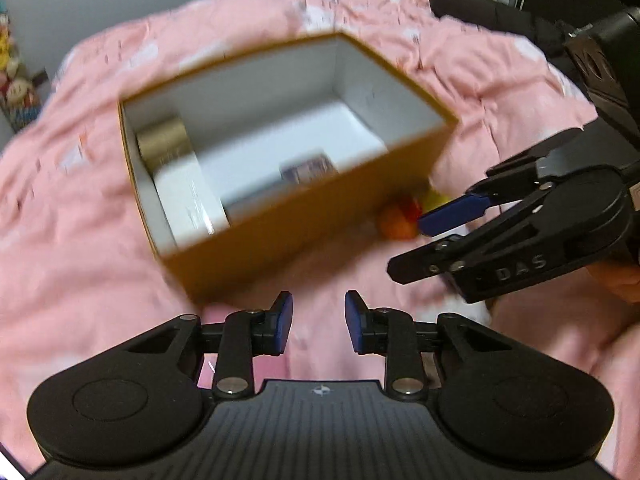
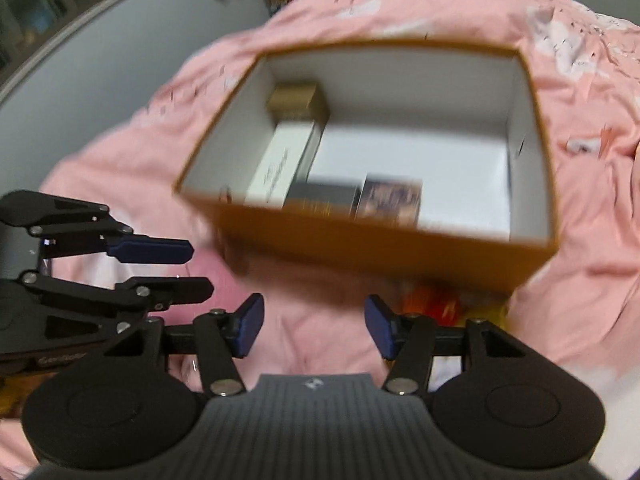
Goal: Organize objects
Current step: 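Withdraw both tools from the shoebox toward the pink items beside it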
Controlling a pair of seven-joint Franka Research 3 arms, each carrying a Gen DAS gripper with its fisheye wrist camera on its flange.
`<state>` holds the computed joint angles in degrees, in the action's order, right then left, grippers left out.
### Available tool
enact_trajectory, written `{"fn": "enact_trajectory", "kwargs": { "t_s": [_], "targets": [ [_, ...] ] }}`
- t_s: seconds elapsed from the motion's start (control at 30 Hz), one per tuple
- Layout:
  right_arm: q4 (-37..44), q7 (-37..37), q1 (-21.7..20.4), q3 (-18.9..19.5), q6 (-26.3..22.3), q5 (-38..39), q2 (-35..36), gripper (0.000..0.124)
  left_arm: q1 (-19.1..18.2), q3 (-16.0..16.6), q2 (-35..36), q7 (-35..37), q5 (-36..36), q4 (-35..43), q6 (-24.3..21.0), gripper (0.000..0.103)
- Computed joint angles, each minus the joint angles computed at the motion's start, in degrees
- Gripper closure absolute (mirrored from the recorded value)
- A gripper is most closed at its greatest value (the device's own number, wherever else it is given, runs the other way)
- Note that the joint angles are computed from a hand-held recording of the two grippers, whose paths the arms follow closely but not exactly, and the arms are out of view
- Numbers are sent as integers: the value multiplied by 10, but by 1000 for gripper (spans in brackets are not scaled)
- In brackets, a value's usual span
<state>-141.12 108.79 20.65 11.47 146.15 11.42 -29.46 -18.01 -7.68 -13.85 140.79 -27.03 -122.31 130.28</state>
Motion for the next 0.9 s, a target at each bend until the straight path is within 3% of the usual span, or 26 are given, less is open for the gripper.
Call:
{"fn": "enact_trajectory", "kwargs": {
  "t_s": [0.1, 0.3, 0.4, 0.57, 0.7, 0.9],
  "targets": [
    [-5, -24, 27, -13, -6, 33, 12, 71, 6, 1, -15, -13, 16, -28, -12, 70],
    [-2, -47, 38, -13, 5, 53, 40, 72, 12, -10, -28, -97, 77, -68, 54, 70],
    [9, -61, 42, -25, 1, 73, 64, 71, 0, 4, -29, -90, 62, -69, 52, 70],
    [20, -97, 55, -46, -12, 133, 97, 71, 4, 1, -22, -121, 85, -70, 62, 70],
    [22, -112, 54, -45, -15, 162, 110, 85, 5, 6, -16, -128, 79, -66, 57, 70],
    [6, -59, 32, -17, -1, 109, 77, 110, 5, 10, -18, -130, 63, -60, 42, 71]
  ]
}}
